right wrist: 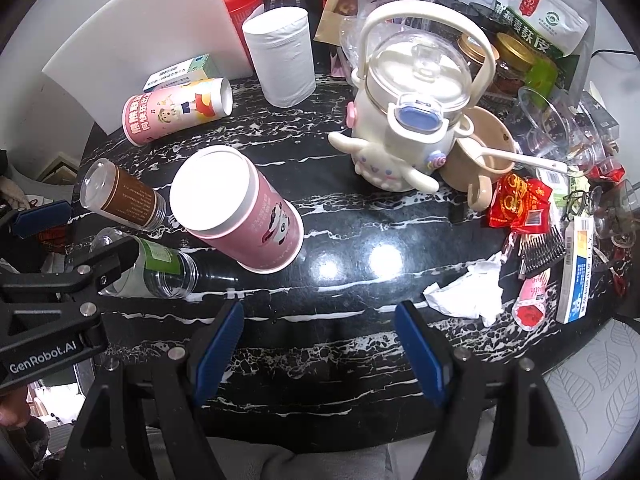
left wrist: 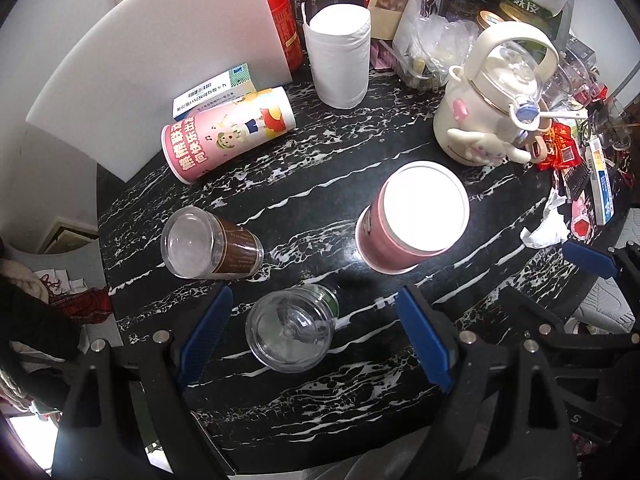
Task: Flip cup upside down
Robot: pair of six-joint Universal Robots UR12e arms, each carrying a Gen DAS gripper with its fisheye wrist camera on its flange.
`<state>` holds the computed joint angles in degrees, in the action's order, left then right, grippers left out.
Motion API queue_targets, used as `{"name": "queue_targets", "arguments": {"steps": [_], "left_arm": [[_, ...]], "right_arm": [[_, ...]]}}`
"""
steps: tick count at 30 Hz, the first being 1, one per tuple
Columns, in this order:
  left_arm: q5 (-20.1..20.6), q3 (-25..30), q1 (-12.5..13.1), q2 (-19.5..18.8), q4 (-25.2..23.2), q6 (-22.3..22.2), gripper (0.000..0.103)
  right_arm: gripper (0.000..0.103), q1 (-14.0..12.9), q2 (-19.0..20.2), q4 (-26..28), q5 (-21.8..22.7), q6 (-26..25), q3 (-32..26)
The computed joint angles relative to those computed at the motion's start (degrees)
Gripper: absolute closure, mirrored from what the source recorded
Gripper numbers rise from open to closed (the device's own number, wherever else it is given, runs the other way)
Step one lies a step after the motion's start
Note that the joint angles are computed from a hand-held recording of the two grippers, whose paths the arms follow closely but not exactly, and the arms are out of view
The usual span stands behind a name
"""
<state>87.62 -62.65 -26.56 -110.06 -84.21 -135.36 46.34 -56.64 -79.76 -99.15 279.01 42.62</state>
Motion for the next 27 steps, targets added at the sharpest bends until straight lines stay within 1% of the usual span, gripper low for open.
{"name": "queue_targets", "arguments": {"steps": [19,27], "left_arm": [[-0.25,0.21,0.09,0.31,-0.8,-0.12,0.019],[-0.47,-0.07,0.12,0.56,-0.16,0.32,0.019]], "right_arm": [[0.025,0.1,0.24,0.66,-0.12,-0.55,-0.72],[0.025,0.17,0.17,0.8,-0.13,-0.61,-0.72]]}}
